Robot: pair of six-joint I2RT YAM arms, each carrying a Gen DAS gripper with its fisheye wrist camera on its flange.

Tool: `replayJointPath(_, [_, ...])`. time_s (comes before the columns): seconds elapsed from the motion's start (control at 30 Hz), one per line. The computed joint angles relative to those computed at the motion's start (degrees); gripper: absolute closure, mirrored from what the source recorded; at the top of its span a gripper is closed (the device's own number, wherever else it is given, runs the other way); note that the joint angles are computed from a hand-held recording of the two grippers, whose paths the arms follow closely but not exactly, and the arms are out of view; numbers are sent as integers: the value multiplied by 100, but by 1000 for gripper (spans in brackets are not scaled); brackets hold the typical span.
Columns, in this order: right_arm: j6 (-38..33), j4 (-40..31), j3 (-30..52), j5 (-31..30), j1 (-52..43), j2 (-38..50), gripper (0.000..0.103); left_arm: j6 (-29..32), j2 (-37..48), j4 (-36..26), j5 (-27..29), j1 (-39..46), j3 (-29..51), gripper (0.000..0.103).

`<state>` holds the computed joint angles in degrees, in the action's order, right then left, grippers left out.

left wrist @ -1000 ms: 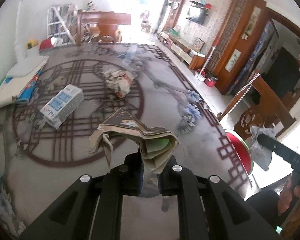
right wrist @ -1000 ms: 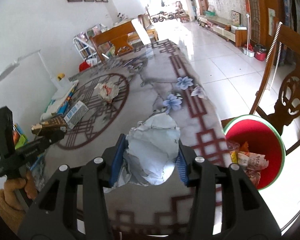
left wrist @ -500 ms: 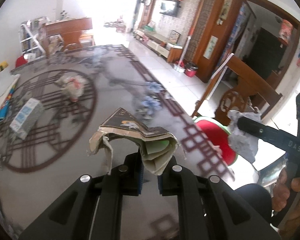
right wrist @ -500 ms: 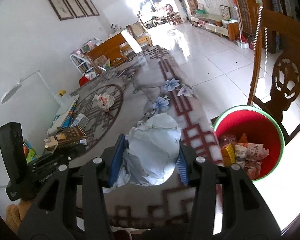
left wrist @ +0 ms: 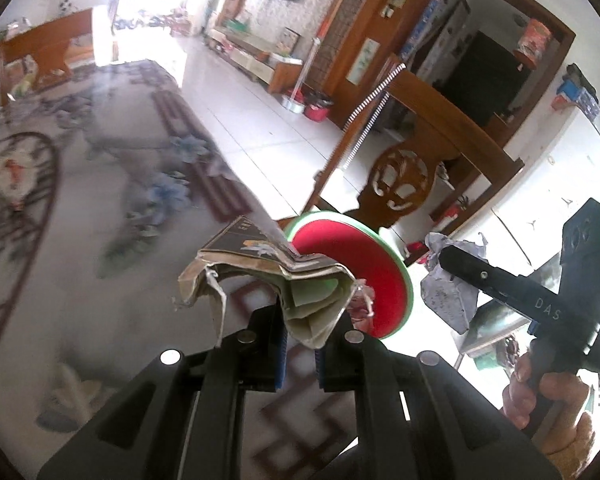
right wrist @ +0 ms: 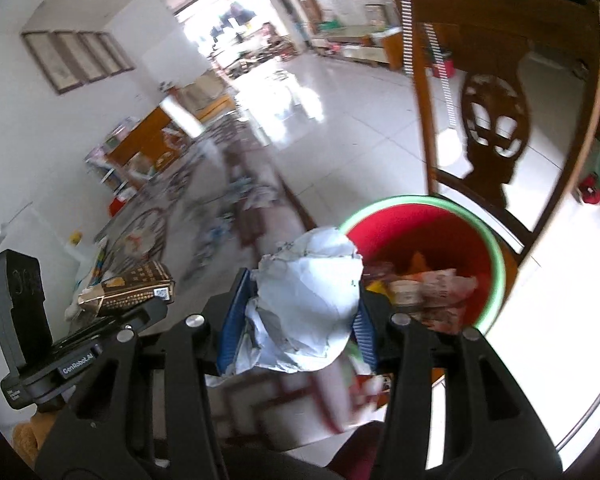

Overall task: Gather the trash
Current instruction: 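Carry the wrapper and plastic bag over the red bucket, then open both grippers over the red bucket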

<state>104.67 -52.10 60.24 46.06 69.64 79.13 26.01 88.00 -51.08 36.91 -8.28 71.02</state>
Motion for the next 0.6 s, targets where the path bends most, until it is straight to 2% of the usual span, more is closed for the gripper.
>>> replayJointPath(0.17, [586,118,-770,-64,-37,-444,55,-33,423,26,7,-511,196,95])
replayJointPath(0.53, [614,308,-1436,-356,-531,-718,54,-71,1454,-10,93,-1545,931,93])
replayJointPath(0.57, [643,316,-1475,-396,-580,-714,53,-56,1464,8,61,-1601,939,78])
replayJointPath(0.6, [634,448,-1591,-440,-648,-773,48,-92,1421,111,33,-1624,896,53])
